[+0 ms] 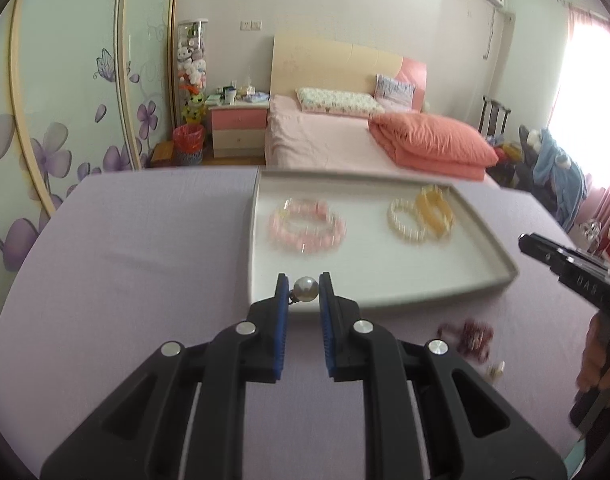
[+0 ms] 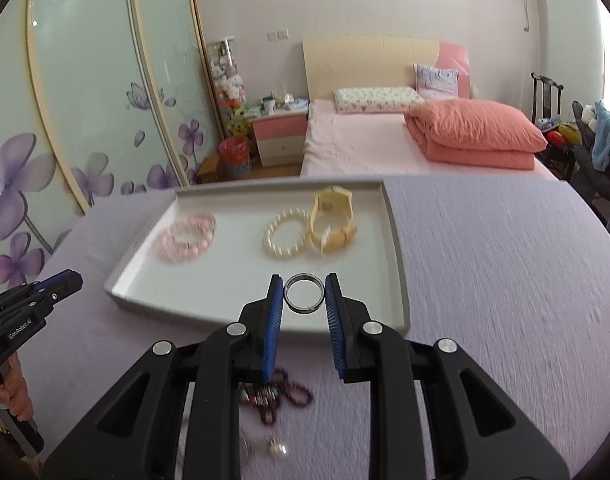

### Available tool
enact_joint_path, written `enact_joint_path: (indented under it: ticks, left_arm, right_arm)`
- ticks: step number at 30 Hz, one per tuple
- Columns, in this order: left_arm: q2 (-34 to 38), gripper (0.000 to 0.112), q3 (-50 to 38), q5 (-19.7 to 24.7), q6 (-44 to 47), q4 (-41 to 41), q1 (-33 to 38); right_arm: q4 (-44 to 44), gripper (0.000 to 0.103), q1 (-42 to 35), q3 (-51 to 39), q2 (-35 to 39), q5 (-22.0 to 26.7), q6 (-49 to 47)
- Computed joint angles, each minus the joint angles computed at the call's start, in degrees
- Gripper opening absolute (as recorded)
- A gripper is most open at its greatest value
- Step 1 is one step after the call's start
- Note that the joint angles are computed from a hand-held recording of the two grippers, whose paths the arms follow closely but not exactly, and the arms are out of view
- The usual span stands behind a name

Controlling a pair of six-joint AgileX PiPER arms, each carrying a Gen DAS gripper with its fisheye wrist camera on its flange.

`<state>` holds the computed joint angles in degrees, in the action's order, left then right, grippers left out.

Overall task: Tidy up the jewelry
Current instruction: 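Carry the silver ring and pearl earring over the tray with both grippers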

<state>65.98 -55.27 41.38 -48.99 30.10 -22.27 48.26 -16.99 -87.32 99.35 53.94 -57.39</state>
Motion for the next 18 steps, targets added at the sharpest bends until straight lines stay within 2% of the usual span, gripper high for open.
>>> enact_joint_path:
  ticks: [10, 18]
  left_arm:
    - [16.08, 0.015, -14.45, -6.89, 10.18, -9.23, 7.37]
    - [25.43, 0.015, -20.89, -8.98, 15.87, -14.71, 8.95]
  right_arm:
    - [-3.89, 0.022, 7.81, -10.81, 10.02, -3.21, 7.3]
    - [-7.01, 0.022, 10.03, -13.54, 14.28, -4.16, 8.94]
